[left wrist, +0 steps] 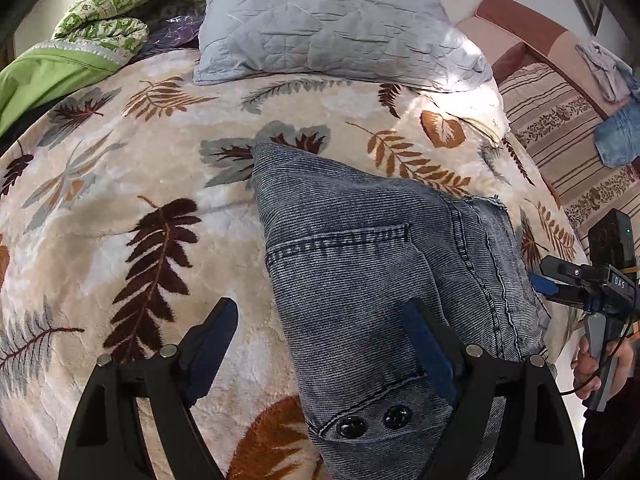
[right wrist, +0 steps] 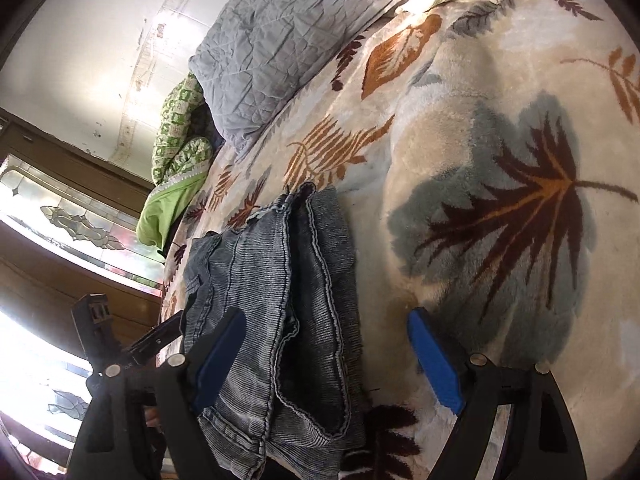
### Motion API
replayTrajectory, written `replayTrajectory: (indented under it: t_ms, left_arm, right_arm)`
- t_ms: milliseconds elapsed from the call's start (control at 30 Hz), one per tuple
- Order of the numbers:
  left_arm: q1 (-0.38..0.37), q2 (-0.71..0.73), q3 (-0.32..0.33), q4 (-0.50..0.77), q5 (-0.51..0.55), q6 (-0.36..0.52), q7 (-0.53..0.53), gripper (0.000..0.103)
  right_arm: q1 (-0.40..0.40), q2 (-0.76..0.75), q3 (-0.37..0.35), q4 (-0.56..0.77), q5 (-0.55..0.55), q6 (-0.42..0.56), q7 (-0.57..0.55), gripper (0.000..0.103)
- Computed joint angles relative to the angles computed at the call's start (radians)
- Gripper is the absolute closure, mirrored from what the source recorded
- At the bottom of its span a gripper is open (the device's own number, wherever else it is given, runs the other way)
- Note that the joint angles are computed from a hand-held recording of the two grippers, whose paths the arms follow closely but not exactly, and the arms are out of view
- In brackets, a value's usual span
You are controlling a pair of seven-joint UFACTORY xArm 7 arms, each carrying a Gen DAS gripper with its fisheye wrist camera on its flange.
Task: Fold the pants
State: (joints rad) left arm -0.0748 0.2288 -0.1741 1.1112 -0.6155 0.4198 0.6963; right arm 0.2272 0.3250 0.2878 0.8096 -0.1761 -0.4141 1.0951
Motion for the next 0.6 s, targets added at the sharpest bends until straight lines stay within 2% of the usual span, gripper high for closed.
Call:
replayTrajectory:
  t_ms: [333,600]
  left_arm:
    - [-0.045,-0.033,0.010,-0.050,0.132,-0.108,-0.081,0.018]
    - [-0.048,-0.037,0.003,-0.062,0.178,-0.133,-0.110,0.018]
  right_arm:
    - [0.067,-0.005,-0.035,0.021,0.086,0.047,-0.076,0.015]
    - [0.048,0.002,0.004,0.051,0.088,0.090,-0.091,0.015]
